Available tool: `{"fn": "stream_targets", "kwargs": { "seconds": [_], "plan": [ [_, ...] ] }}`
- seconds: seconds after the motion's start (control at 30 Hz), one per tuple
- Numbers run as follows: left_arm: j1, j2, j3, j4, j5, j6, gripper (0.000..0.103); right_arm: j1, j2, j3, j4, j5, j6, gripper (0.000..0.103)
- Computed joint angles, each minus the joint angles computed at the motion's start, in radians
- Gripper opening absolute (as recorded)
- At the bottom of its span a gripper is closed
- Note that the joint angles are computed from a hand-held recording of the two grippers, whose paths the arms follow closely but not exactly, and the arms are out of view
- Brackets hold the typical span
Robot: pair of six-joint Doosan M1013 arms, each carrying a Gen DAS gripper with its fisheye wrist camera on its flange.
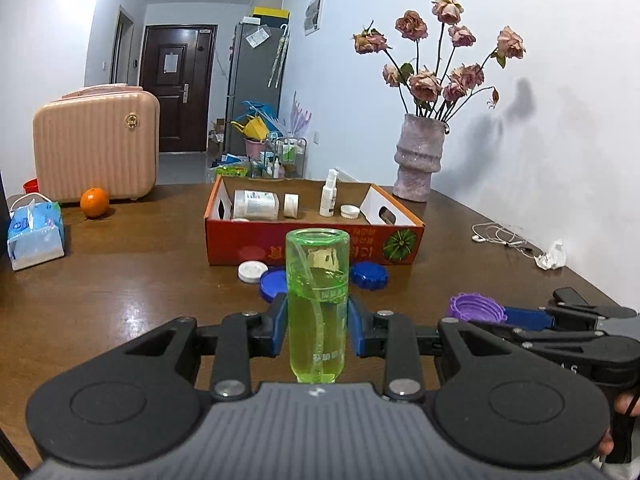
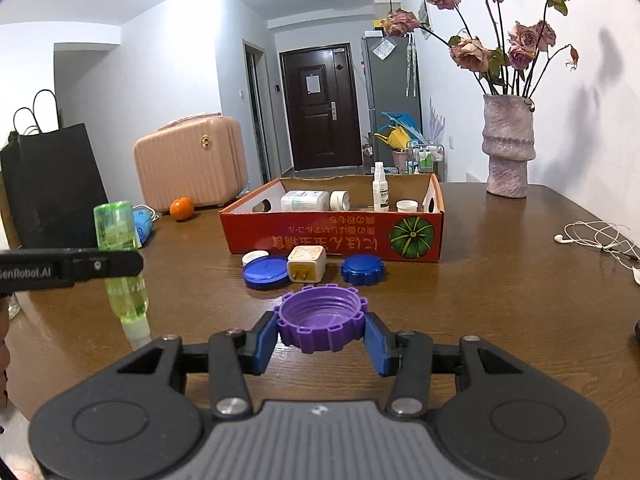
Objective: Organize rigid objects
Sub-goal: 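Carry the green bottle with the left tool into the box while the right tool carries the purple cap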
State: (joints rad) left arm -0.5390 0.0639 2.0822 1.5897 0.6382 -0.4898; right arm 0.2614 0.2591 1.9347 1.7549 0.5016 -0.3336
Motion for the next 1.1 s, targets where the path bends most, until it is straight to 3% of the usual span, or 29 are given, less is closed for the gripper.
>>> {"fn": "stream_targets", "kwargs": {
  "seconds": [0.23, 0.37, 0.47, 0.63, 0.83, 0.97, 1.1],
  "plan": [
    [0.067, 0.029, -0.058, 0.011, -0.049, 0.067, 0.031, 0.006, 0.035, -0.052, -0.023, -0.005, 0.034, 0.046],
    [0.143, 0.053, -0.129, 0.076, -0.130, 0.094, 0.031, 0.007, 0.068, -0.126, -0.066, 0.014, 0.075, 0.046],
    [0.201, 0.094, -0.208, 0.039, -0.184, 0.186, 0.031, 0.012, 0.105, -0.209, -0.108, 0.027, 0.109, 0.046],
    [0.281, 0.207, -0.363, -0.174, -0.231, 0.481, 0.031, 0.032, 0.204, -0.401, -0.283, 0.030, 0.287, 0.046],
    [0.359, 0.347, -0.533, -0.583, -0.258, 0.930, 0.031, 0.059, 0.362, -0.671, -0.655, 0.045, 0.714, 0.046],
    [0.388, 0.424, -0.613, -0.831, -0.258, 1.211, 0.031, 0.075, 0.478, -0.870, -0.897, 0.132, 1.001, 0.046],
    [0.410, 0.475, -0.666, -0.989, -0.267, 1.357, 0.032, 0.093, 0.593, -1.064, -1.058, 0.246, 1.210, 0.046]
  ]
}}
